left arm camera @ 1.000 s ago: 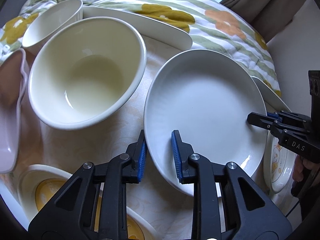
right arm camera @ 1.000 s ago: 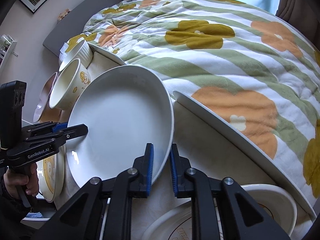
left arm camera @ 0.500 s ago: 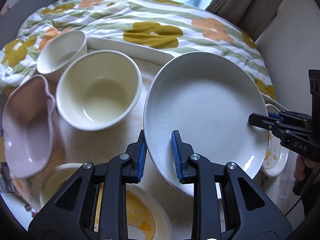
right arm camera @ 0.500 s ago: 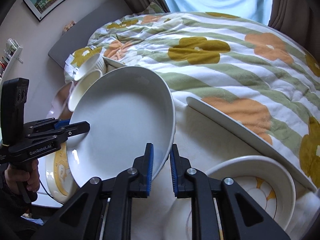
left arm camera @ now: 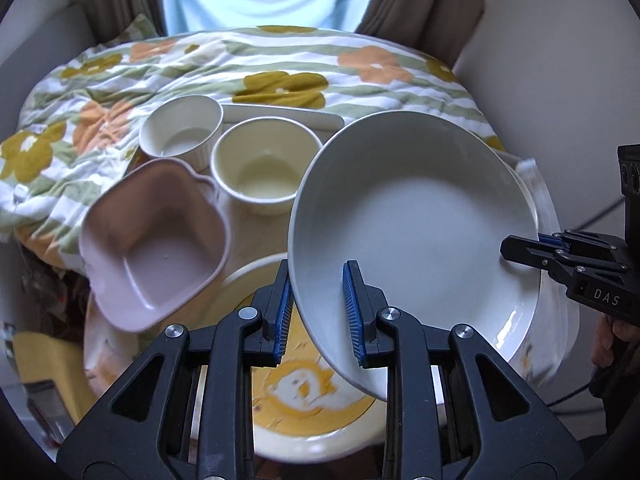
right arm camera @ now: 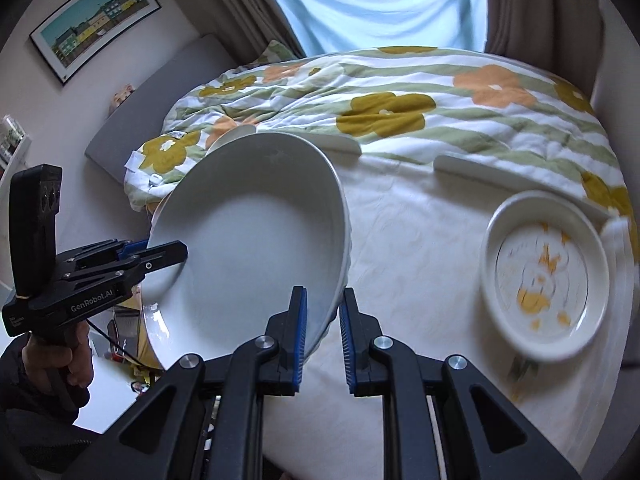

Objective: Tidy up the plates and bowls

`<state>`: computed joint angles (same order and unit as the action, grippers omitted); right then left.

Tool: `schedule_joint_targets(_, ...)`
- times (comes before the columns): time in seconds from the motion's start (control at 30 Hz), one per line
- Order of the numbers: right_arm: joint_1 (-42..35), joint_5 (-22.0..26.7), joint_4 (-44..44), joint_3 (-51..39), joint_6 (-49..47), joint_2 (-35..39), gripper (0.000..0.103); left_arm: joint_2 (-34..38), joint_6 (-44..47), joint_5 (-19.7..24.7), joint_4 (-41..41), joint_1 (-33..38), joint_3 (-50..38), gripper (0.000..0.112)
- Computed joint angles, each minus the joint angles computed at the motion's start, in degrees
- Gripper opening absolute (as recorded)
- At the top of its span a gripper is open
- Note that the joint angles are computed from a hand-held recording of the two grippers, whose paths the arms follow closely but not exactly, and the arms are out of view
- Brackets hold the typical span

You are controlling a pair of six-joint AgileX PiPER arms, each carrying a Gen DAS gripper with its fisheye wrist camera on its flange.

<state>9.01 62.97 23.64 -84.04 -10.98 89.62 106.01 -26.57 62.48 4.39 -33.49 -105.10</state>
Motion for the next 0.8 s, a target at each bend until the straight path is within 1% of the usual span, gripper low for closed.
schedule_joint_targets(0.07, 3.68, -2.67, -2.38, 4.90, 6.24, -3.40, 0.015, -3.63, 3.29, -1.97, -2.13, 1.28, 5.68, 0.021)
schedule_joint_targets(0.17, 7.96, -5.49, -4.48, 10.56, 14.64, -6.61, 0.015, -7.52, 8.31, -4.49, -6.17, 3.63, 13.34, 0.021)
schedule_joint_targets(0.27, 11.44, -7.04, -6.47, 13.81, 20.80, -7.70, 0.015, -9.71, 12.33, -6.72, -10.55, 5.89, 19.70, 0.021)
schedule_joint_targets(0.4, 14.15, -8.46, -8.29, 15.89, 24.53, -7.41, 0.015, -10.33, 15.83, -9.96, -13.92, 7.58, 25.87, 0.021)
schedule_joint_targets(0.57, 15.26, -9.71, -9.07, 16.33, 25.22, -5.98, 0.015, -8.57, 18.70, -12.77, -17.73, 9.58, 28.98, 0.021)
schedule_joint_targets(0.67, 16.86, -10.75, -10.64, 17.07, 27.30, -5.87, 0.015, -7.28, 19.24, -13.04, -17.73, 9.74, 28.65, 0.021)
schedule_joint_targets(0.8, 16.77, -11.14, -10.10, 17.75, 26.82, -5.39, 0.015, -5.51, 18.43, -13.03, -16.67, 9.34, 27.56, 0.021)
